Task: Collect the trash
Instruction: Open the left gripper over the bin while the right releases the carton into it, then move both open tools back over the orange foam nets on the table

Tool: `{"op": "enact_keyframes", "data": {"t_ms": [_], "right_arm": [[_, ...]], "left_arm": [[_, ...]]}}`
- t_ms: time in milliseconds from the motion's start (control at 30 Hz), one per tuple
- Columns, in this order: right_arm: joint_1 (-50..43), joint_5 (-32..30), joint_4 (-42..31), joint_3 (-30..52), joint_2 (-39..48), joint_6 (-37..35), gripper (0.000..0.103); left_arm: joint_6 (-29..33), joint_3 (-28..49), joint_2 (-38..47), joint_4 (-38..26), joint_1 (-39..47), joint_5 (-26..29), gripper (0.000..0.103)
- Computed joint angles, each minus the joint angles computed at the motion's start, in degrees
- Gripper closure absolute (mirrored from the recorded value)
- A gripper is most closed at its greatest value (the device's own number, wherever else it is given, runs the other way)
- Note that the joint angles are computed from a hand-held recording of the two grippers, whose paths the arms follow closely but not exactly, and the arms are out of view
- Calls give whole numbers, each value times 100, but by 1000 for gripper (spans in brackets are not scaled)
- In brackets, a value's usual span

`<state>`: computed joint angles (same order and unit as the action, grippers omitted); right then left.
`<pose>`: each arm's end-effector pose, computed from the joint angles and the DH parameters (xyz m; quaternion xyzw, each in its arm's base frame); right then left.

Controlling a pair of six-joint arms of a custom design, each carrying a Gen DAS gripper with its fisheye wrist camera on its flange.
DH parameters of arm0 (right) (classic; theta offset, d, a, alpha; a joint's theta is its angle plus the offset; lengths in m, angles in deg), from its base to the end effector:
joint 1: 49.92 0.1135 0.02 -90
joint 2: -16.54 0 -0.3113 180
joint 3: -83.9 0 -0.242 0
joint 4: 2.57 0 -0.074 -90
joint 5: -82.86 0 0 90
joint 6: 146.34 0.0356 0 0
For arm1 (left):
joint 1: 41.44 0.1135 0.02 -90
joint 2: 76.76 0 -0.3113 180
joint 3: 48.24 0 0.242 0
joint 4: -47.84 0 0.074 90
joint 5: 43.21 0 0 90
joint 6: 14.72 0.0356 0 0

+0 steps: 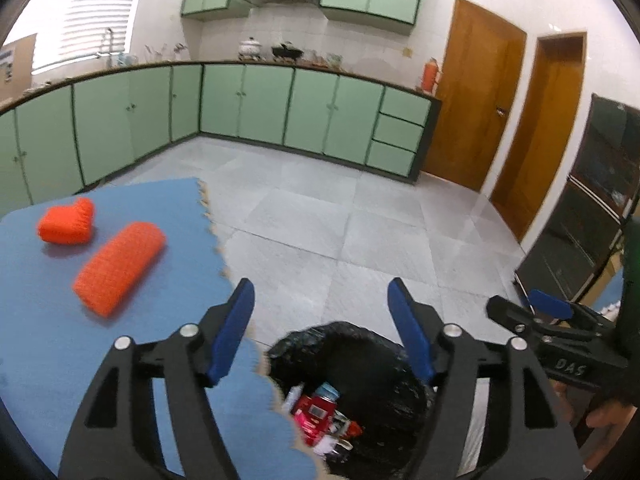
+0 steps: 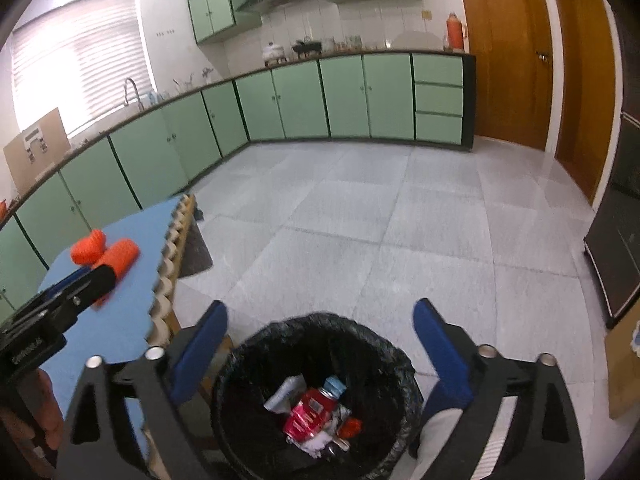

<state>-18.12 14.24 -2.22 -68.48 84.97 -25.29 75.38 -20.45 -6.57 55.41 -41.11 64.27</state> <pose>0.1515 0.0787 0.1753 0.0719 0.8927 0.0709 0.4391 0.1819 -0.0096 0.1815 0.0686 0.8762 -0.1330 0.4582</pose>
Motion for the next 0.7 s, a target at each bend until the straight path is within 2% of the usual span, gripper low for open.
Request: {"op": "enact_keyframes", "data": {"t_ms": [133, 333, 533, 700], "right_arm": [[543, 332, 28, 288, 119, 143, 6], [1281, 745, 357, 944, 920, 161, 6], [1810, 839, 899, 1973, 2287, 44, 6], [2040, 738, 1038, 2888, 3305, -85, 6]], "left_arm": [[390, 159, -389, -519, 985, 518, 31], [1004, 543, -321, -836, 2609, 1224, 26], [1395, 963, 348, -587, 3820, 1597, 24], [1544, 1351, 1040, -291, 4346, 1617, 24]]}}
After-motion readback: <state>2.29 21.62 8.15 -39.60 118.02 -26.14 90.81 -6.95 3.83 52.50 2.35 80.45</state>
